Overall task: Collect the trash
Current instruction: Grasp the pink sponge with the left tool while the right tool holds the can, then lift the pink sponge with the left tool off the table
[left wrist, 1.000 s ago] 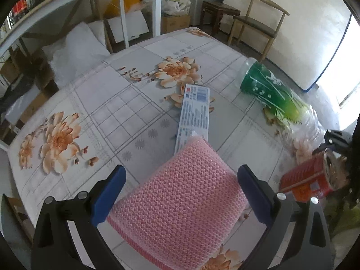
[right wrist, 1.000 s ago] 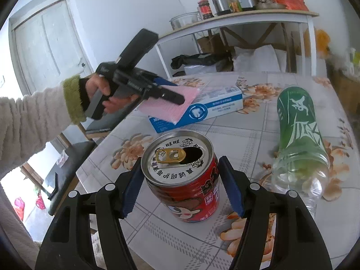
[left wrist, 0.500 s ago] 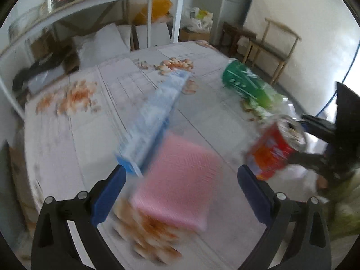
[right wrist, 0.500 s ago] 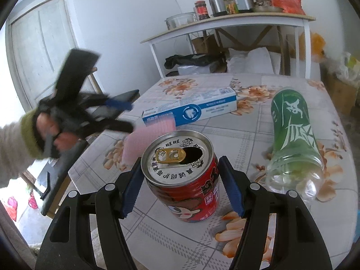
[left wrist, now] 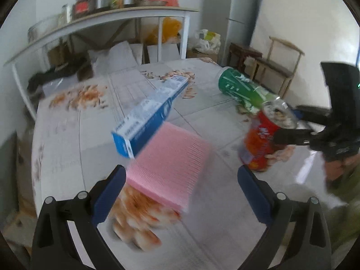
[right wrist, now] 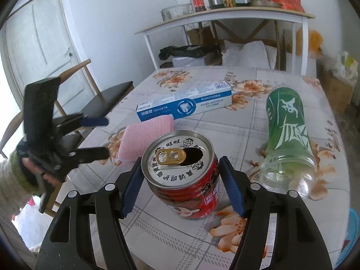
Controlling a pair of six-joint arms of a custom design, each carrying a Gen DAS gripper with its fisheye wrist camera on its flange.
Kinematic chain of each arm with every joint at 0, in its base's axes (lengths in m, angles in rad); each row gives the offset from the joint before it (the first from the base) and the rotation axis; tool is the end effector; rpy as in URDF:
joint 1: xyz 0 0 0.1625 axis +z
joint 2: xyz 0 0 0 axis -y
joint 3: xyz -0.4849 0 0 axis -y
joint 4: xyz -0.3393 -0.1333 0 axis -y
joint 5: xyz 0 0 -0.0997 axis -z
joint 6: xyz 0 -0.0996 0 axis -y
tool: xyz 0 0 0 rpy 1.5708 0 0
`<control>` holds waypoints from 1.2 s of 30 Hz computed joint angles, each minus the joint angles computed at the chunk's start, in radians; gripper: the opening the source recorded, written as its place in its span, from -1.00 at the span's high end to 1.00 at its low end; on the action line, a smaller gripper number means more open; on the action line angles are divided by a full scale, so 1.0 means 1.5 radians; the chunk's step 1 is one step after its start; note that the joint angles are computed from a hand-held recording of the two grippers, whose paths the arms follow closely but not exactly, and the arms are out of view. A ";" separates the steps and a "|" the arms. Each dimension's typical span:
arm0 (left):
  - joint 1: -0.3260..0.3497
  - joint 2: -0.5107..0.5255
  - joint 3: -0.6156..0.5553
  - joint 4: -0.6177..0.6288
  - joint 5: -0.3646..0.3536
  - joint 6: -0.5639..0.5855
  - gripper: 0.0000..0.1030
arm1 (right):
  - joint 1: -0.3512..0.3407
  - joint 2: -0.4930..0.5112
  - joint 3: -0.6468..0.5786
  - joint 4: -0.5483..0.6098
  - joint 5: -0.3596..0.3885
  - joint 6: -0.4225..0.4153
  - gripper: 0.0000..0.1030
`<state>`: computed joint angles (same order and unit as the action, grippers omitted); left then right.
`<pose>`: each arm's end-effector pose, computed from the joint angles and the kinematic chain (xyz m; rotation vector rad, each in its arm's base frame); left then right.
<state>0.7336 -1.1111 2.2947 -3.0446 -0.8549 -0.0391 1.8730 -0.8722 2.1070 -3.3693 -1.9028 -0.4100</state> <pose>-0.2089 -0.4558 0.2394 0.8505 2.3707 -0.7319 0.2624 -0.5030 0.1872 0.8145 -2.5637 0.7526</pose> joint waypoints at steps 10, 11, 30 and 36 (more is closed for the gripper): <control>0.123 0.000 -0.072 0.068 -0.219 -0.058 -0.89 | 0.003 0.002 -0.008 0.002 -0.001 0.012 -0.26; 0.123 -0.002 -0.068 0.073 -0.235 -0.059 -0.89 | 0.003 0.001 -0.008 0.006 -0.002 0.011 -0.26; 0.010 0.097 -0.017 -0.025 0.026 -0.034 -0.88 | 0.011 0.002 -0.034 0.035 -0.006 0.029 -0.43; 0.005 0.114 -0.009 -0.048 0.054 -0.020 -0.63 | 0.014 0.010 -0.047 0.055 -0.016 0.036 -0.32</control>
